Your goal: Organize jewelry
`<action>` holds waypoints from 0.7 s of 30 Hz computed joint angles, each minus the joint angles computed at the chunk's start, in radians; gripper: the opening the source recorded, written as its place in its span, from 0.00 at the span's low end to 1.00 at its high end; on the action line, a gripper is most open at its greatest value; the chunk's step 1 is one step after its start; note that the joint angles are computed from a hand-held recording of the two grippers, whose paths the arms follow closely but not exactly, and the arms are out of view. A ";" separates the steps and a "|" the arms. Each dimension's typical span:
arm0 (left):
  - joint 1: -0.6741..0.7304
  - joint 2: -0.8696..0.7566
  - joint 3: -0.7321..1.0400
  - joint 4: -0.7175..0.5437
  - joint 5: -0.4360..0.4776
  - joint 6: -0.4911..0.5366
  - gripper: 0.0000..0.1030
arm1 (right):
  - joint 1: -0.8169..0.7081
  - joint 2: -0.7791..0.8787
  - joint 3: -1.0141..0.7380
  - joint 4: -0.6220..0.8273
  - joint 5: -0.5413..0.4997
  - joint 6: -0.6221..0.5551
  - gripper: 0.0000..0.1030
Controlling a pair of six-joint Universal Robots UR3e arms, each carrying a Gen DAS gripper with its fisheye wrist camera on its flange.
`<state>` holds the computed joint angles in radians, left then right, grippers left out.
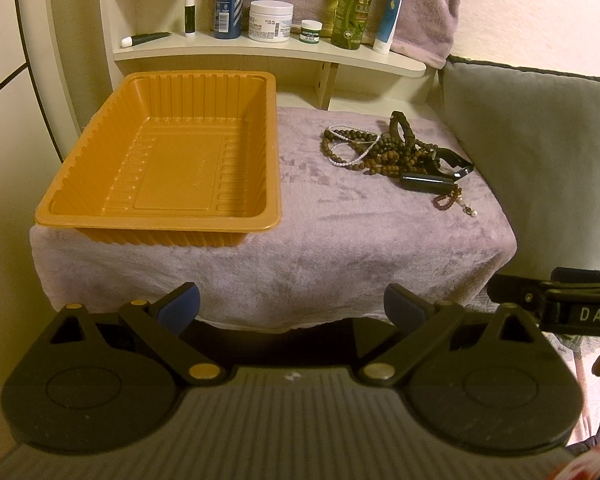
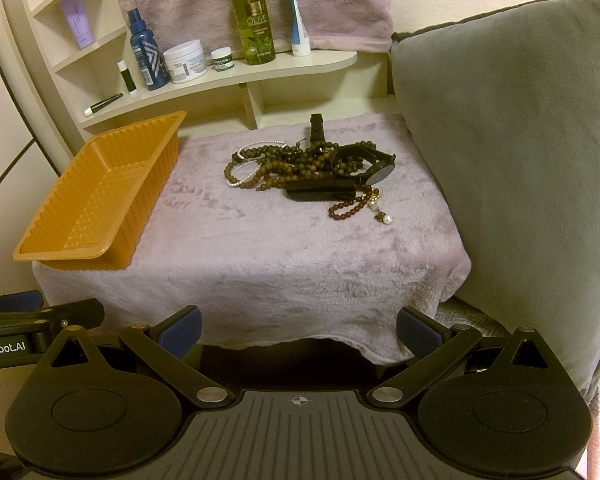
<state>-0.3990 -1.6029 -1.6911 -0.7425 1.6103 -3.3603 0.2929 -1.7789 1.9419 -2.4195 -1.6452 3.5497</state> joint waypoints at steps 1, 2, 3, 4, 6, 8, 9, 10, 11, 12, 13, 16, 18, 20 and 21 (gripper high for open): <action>0.000 0.000 0.000 0.000 0.000 0.000 0.95 | -0.001 -0.001 0.000 0.002 0.001 -0.001 1.00; 0.000 0.000 0.000 0.000 0.000 0.000 0.95 | 0.001 0.001 0.000 -0.001 -0.001 0.001 1.00; 0.001 0.001 -0.001 0.001 -0.001 0.001 0.95 | 0.001 0.000 0.000 0.000 -0.001 0.001 1.00; 0.001 0.001 -0.001 0.001 -0.001 0.001 0.95 | -0.001 -0.001 0.000 0.001 0.000 0.000 1.00; 0.001 0.000 -0.001 0.001 -0.001 0.000 0.95 | -0.002 -0.003 0.001 0.002 0.001 -0.002 1.00; -0.001 -0.001 0.002 0.000 0.000 -0.001 0.95 | 0.001 0.001 0.002 -0.004 -0.001 0.001 1.00; 0.002 0.002 -0.003 0.003 -0.002 0.001 0.95 | 0.001 0.000 0.002 -0.004 -0.001 0.001 1.00; 0.000 0.001 -0.001 0.002 -0.001 0.000 0.95 | -0.001 -0.001 0.002 -0.003 0.000 0.000 1.00; 0.001 0.001 -0.003 0.003 -0.002 0.001 0.95 | 0.002 0.002 0.002 -0.005 -0.002 0.001 1.00; 0.002 0.002 -0.004 0.003 -0.002 0.001 0.95 | -0.002 -0.002 0.002 -0.001 0.000 -0.001 1.00; 0.002 0.002 -0.004 0.003 -0.002 0.001 0.95 | -0.001 -0.001 0.003 -0.004 0.000 -0.001 1.00; 0.003 0.002 -0.005 0.004 -0.003 0.002 0.95 | -0.001 0.000 0.003 -0.004 0.000 0.000 1.00; 0.003 0.003 -0.006 0.004 -0.004 0.001 0.95 | -0.001 0.000 0.004 -0.006 0.000 0.000 1.00; 0.002 0.002 -0.003 0.003 -0.004 -0.001 0.95 | -0.001 0.000 0.005 -0.008 0.000 0.000 1.00; 0.003 0.003 -0.006 0.005 -0.004 0.001 0.95 | -0.003 -0.002 0.006 -0.008 0.001 -0.001 1.00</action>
